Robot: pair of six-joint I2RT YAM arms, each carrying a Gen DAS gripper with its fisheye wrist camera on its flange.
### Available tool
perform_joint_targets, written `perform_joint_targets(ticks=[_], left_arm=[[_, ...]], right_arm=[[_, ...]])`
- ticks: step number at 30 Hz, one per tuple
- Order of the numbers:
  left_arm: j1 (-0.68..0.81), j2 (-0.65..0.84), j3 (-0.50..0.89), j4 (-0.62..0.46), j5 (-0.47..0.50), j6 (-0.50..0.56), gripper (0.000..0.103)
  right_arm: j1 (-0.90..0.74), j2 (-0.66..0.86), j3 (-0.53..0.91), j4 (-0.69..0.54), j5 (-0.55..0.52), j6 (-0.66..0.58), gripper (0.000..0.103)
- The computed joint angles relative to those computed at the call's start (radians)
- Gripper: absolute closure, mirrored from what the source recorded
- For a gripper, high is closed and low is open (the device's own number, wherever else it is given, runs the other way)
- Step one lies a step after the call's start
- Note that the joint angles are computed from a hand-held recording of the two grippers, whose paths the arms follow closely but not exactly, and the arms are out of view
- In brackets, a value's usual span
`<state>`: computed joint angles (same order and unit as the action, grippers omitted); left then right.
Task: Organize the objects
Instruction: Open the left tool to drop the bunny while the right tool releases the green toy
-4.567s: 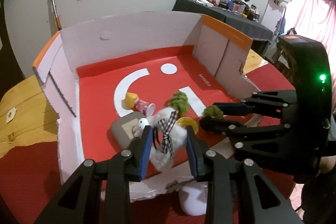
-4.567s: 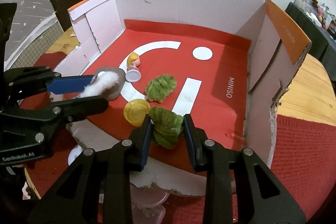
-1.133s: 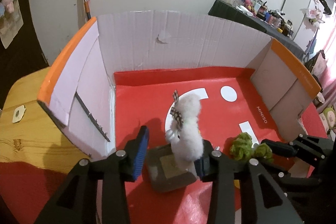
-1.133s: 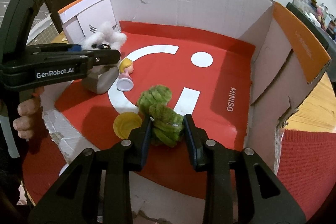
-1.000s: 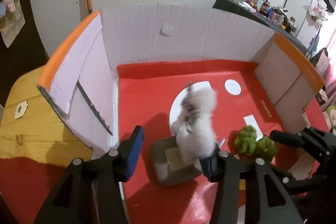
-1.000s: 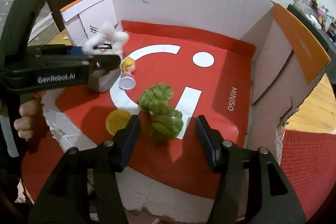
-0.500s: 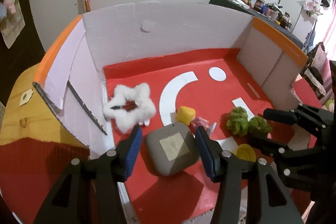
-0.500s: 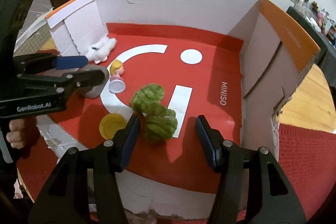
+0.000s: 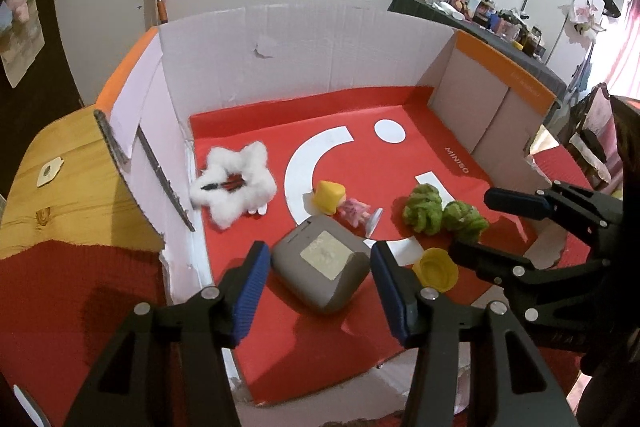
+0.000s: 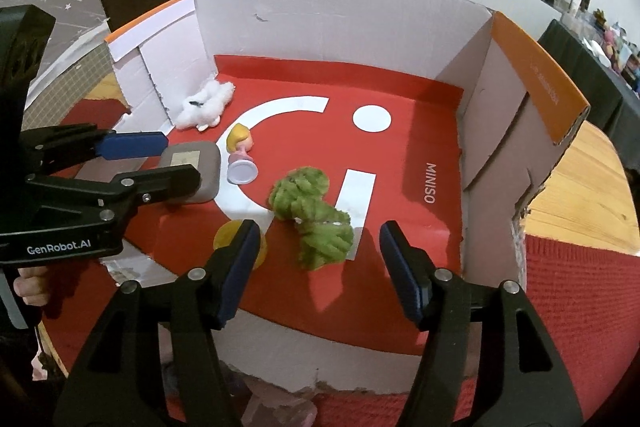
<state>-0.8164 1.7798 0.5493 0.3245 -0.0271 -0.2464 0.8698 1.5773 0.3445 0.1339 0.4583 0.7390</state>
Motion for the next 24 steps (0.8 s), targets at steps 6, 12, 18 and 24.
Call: perform_joint_targets(ticks=[6, 12, 18, 24], left_arm=[[0.002, -0.038, -0.036, 0.018, 0.019, -0.01, 0.047], [-0.026, -0.091, -0.07, 0.028, 0.0, -0.019, 0.042], [-0.043, -0.148, -0.103, 0.033, -0.012, -0.034, 0.038], [-0.068, -0.203, -0.136, 0.034, -0.032, -0.05, 0.032]], right_arm=[[0.05, -0.025, 0.004, -0.044, 0.031, 0.046, 0.037], [0.106, -0.069, 0.013, -0.108, 0.071, 0.095, 0.036], [0.177, -0.119, 0.015, -0.184, 0.115, 0.167, 0.032], [0.239, -0.159, 0.018, -0.254, 0.152, 0.24, 0.032]])
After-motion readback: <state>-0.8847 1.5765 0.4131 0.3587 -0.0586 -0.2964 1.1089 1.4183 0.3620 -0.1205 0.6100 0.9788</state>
